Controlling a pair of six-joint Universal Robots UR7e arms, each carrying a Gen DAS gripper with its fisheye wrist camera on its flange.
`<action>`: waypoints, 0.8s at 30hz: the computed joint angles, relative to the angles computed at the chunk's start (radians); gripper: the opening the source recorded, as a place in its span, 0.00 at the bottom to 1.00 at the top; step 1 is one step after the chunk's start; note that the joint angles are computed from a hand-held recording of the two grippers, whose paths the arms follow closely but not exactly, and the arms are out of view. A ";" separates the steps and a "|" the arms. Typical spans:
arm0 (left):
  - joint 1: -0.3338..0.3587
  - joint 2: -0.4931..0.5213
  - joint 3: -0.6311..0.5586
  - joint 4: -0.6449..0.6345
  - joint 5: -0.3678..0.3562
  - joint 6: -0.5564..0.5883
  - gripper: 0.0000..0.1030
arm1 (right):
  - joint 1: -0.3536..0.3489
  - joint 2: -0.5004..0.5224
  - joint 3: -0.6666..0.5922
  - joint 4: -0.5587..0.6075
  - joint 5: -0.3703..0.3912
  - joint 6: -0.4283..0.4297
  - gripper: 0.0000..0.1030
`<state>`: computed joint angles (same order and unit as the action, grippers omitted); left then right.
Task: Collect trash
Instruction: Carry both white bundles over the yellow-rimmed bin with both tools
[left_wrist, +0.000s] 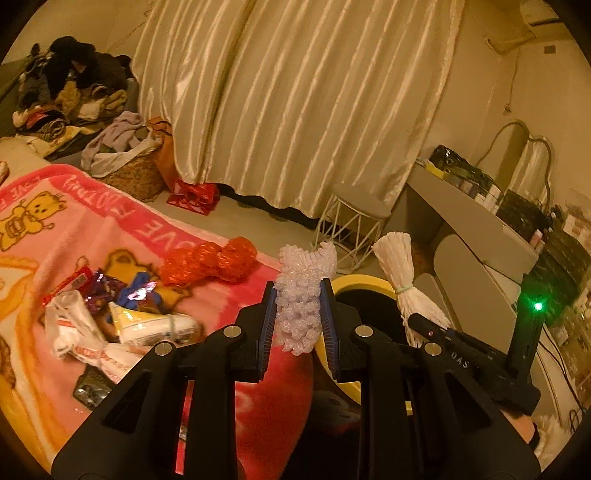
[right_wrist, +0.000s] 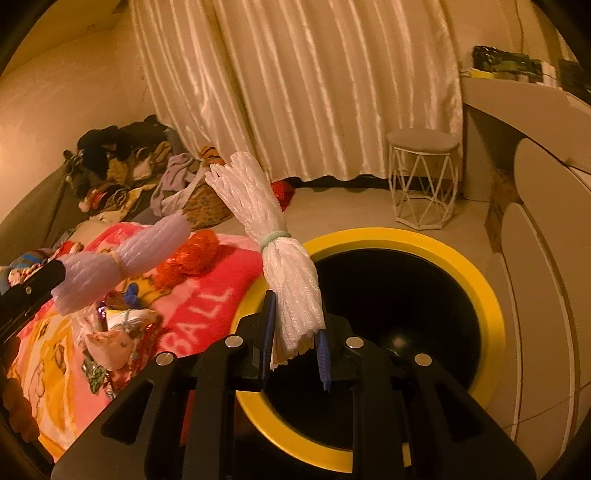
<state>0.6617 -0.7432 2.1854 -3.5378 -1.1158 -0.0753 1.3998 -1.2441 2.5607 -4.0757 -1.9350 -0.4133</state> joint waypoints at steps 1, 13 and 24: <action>-0.002 0.003 -0.001 0.003 -0.002 0.001 0.17 | -0.010 -0.007 0.004 -0.002 0.001 0.007 0.19; -0.034 0.061 -0.034 0.050 -0.023 0.005 0.17 | -0.089 -0.068 0.027 0.023 -0.006 0.063 0.19; -0.047 0.116 -0.087 0.123 -0.034 0.009 0.17 | -0.170 -0.133 0.045 0.088 0.022 0.118 0.19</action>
